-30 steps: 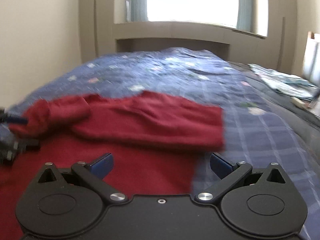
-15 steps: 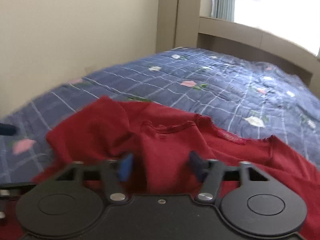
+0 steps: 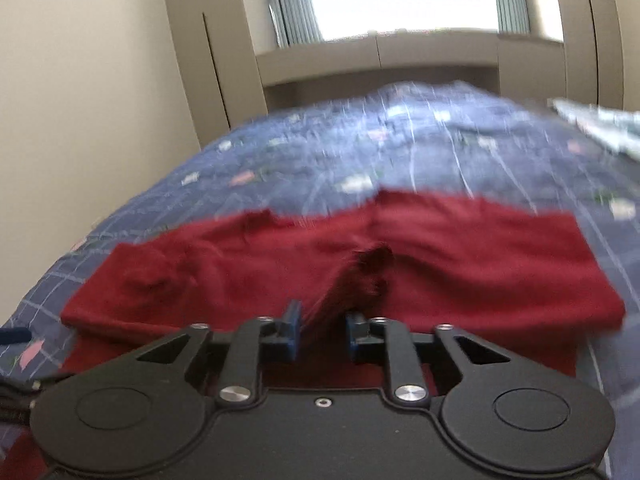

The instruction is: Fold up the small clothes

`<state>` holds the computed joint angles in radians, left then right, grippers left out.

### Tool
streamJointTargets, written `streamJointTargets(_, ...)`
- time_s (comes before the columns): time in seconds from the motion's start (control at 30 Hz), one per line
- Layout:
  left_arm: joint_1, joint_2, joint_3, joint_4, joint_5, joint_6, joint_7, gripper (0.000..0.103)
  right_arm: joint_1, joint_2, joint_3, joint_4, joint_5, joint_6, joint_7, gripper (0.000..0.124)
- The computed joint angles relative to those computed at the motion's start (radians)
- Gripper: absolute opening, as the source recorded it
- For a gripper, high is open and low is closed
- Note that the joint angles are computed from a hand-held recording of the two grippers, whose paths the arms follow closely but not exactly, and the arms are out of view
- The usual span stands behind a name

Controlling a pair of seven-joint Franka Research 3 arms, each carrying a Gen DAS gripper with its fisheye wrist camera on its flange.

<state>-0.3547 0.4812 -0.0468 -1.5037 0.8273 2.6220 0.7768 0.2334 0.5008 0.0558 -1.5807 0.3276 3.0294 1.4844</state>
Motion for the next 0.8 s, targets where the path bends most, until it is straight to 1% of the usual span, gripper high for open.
streamJointTargets(0.03,0.000,-0.001,-0.001,-0.001,-0.001,-0.001,0.004,0.103,-0.057,-0.008,0.066,-0.012,0.049,-0.005,-0.054,0.040)
streamJointTargets(0.07,0.000,-0.003,-0.001,-0.003,0.000,-0.001,0.006,0.103,-0.081,-0.007,0.097,-0.015,0.068,-0.005,-0.070,0.048)
streamJointTargets(0.1,0.001,-0.003,0.000,-0.002,0.000,-0.002,0.008,0.102,-0.108,-0.010,0.130,-0.020,0.102,-0.002,-0.101,0.052)
streamJointTargets(0.13,0.001,-0.003,0.000,-0.002,-0.001,-0.005,0.009,0.103,-0.131,-0.012,0.158,-0.024,0.133,0.001,-0.131,0.059)
streamJointTargets(0.17,0.002,-0.003,-0.001,-0.001,-0.003,-0.006,0.011,0.102,-0.145,-0.007,0.175,-0.015,0.158,0.000,-0.156,0.062)
streamJointTargets(0.27,0.002,-0.003,0.000,0.002,-0.006,-0.010,0.003,0.103,-0.128,0.003,0.149,0.016,0.189,-0.026,-0.152,0.062)
streamJointTargets(0.3,0.002,-0.003,0.001,0.003,-0.006,-0.012,0.000,0.103,-0.109,0.014,0.120,0.041,0.183,-0.055,-0.124,0.062)
streamJointTargets(0.33,0.001,-0.005,0.003,0.003,-0.003,-0.013,-0.004,0.103,-0.084,0.025,0.086,0.067,0.168,-0.079,-0.090,0.058)
streamJointTargets(0.37,0.000,-0.006,0.004,0.002,0.000,-0.015,-0.008,0.103,-0.044,0.043,0.031,0.101,0.128,-0.111,-0.037,0.045)
streamJointTargets(0.4,0.000,-0.008,0.005,0.001,0.003,-0.016,-0.011,0.103,-0.003,0.052,-0.027,0.125,0.073,-0.141,0.016,0.036)
streamJointTargets(0.43,0.001,-0.011,0.005,-0.002,0.005,-0.016,-0.014,0.103,0.024,0.054,-0.064,0.137,0.014,-0.161,0.063,0.021)
streamJointTargets(0.47,0.001,-0.014,0.006,-0.005,0.008,-0.015,-0.019,0.102,0.026,0.054,-0.067,0.148,0.001,-0.173,0.062,0.013)
streamJointTargets(0.53,0.005,-0.020,0.006,-0.011,0.011,-0.013,-0.028,0.103,0.007,0.046,-0.045,0.170,-0.018,-0.215,0.048,0.010)
streamJointTargets(0.63,0.009,-0.019,0.005,-0.009,0.011,-0.014,-0.040,0.102,-0.032,0.035,0.013,0.200,0.002,-0.230,-0.020,0.008)
streamJointTargets(0.7,0.010,-0.011,0.004,0.002,0.007,-0.020,-0.047,0.102,-0.047,0.056,0.040,0.266,0.022,-0.230,-0.066,0.006)
streamJointTargets(0.73,0.009,-0.005,0.005,0.010,0.005,-0.024,-0.055,0.103,-0.056,0.081,0.055,0.322,0.034,-0.232,-0.091,0.006)
streamJointTargets(0.8,0.004,0.009,0.010,0.030,0.009,-0.026,-0.071,0.103,-0.053,0.146,0.058,0.460,0.038,-0.248,-0.106,0.004)
